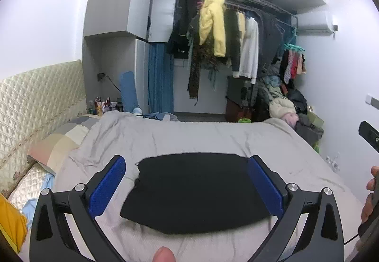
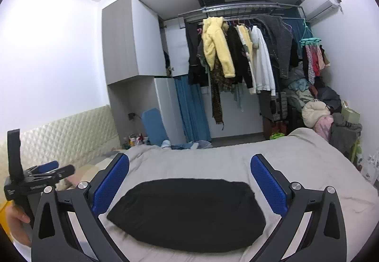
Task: Fold large clothes
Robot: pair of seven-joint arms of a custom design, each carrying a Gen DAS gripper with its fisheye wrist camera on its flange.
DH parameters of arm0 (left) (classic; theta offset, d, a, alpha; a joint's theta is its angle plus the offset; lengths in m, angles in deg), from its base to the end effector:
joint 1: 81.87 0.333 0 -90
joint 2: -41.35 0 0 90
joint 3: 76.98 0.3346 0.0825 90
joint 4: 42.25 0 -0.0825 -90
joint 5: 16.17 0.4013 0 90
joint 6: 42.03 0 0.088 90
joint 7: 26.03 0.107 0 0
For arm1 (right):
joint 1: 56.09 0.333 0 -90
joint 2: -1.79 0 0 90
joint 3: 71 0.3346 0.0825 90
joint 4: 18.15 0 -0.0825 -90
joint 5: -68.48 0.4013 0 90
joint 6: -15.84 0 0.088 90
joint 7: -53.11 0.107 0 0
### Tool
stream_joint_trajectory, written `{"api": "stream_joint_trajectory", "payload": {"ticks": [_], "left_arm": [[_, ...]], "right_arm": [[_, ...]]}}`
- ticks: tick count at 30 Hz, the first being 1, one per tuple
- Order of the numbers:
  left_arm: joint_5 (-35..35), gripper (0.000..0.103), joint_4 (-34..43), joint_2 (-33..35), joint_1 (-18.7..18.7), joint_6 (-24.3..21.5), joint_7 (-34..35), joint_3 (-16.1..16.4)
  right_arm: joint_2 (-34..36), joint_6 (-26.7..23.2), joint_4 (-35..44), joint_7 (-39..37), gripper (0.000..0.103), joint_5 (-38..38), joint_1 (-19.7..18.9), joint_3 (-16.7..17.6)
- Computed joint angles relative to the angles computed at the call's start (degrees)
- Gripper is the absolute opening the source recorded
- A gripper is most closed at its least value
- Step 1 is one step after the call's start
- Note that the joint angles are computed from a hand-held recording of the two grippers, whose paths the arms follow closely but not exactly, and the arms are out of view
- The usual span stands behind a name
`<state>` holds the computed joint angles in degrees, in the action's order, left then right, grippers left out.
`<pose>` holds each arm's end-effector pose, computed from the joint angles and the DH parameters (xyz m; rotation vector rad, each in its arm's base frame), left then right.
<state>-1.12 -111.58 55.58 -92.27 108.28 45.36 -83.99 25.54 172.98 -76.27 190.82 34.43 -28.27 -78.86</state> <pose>0.6558 -0.1946 0.8031 -1.4504 1.6004 -1.1425 0.6581 0.2986 0.7962 -1.2644 1.3324 -0.9118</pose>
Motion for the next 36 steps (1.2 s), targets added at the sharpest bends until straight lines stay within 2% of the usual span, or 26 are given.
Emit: {"api": "stream_joint_trajectory", "payload": {"ticks": [4,7,15,20,26,29,33,36], "left_arm": [[0.16,0.103,-7.63,-4.52,-0.19,2.38,-0.57,-0.59],[1.13,0.103,-12.2,-7.02,-0.08,4.12,-1.9,-0.85],[3.8,0.103,-19.18,-10.57,0.67,3.33,-5.43,-1.71],[5.32,0.103,-21.58,-10.8,1.65,2.79,-9.14,-1.52],[6.66,0.103,-22.79,-10.14,2.3,2.28,-10.92,-1.31],[9.84,0.103,-23.55,-10.09,2.15,1.74,-13.0,-1.02],[9.09,0.103,-23.49,-9.28,2.37,1.67,-12.09,-1.17],[9.03,0.103,-22.56,-8.18,2.1,-0.17,-12.2,-1.07]], "right_arm": [[-3.22,1.87,-6.12,4.58,0.103,-5.13,2.31,-1.39],[-4.92,1.68,-9.35,7.83,0.103,-9.08,3.23,-1.19],[-7.48,0.58,-15.86,12.49,0.103,-14.25,2.84,1.96],[-8.23,-0.21,-18.75,15.27,0.103,-15.67,2.46,3.11],[-7.82,-1.05,-20.49,13.94,0.103,-16.15,2.19,4.39],[-7.35,-0.72,-21.24,13.96,0.103,-14.54,1.78,4.84],[-6.17,-1.44,-20.92,11.52,0.103,-11.16,1.35,5.42],[-5.17,-2.99,-19.64,9.83,0.103,-10.48,1.91,4.88]]}}
